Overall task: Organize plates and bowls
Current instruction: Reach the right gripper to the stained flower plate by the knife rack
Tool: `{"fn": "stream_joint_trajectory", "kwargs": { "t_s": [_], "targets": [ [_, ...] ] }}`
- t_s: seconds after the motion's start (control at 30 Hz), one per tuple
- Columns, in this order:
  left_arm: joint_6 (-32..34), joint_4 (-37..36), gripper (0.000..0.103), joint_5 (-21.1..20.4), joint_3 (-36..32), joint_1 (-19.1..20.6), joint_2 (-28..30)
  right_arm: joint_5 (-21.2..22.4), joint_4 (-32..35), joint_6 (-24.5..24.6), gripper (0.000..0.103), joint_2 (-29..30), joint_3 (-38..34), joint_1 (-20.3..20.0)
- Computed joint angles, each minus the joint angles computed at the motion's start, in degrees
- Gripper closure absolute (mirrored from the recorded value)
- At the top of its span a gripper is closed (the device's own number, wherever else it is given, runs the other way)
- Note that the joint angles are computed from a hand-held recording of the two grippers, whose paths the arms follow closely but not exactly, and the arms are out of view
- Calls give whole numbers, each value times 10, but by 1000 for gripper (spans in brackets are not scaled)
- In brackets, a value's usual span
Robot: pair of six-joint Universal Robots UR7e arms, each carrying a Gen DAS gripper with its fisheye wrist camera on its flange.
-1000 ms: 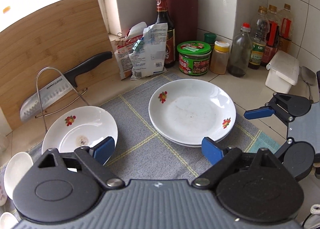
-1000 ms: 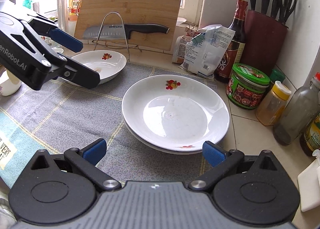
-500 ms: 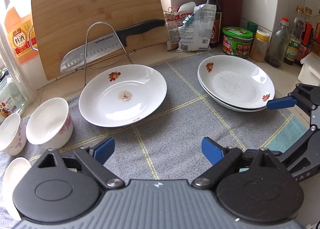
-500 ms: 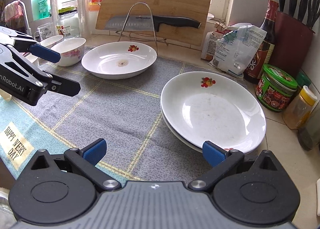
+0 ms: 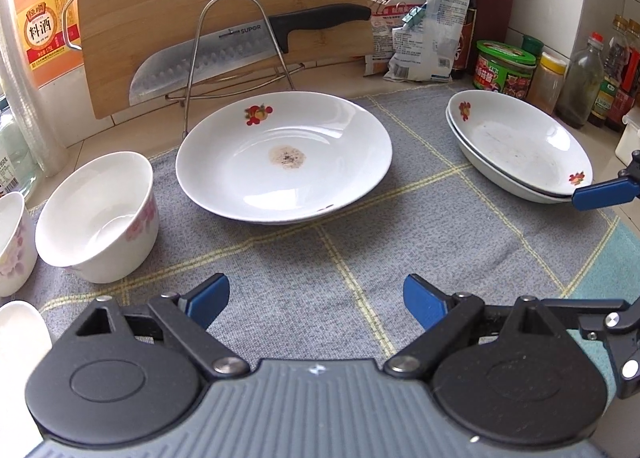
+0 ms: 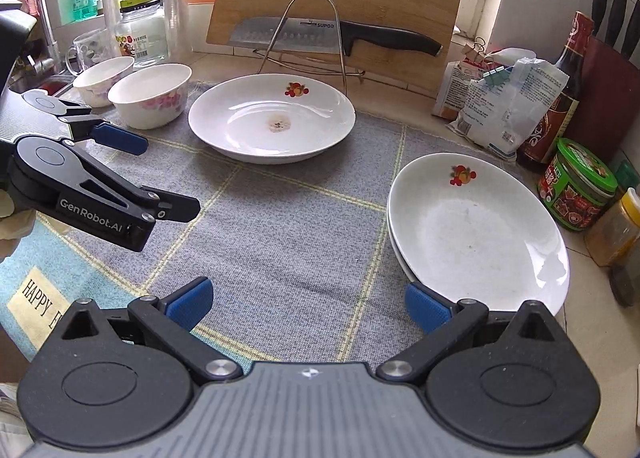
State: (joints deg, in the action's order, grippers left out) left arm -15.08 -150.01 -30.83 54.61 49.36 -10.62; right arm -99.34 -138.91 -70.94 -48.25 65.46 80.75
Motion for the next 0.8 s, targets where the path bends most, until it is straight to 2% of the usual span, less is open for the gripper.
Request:
{"fn": "stream_joint_trajectory", "kwargs": {
  "t_s": [0.23,0.37,0.53,0.8],
  "targets": [
    [28,-9,9,-1,-36,20,22,-27,-35,15,0,2,13,13],
    [28,-15,8,-12,-56,27,33,-20,-5,16,0,14,-14,16],
    [17,9,1,-4,-97,31,54,0,48,-5,0,54,-86,20],
    [36,2,0,0,-143,38,78,26,172,-34,0,139,-253,31]
  ]
}}
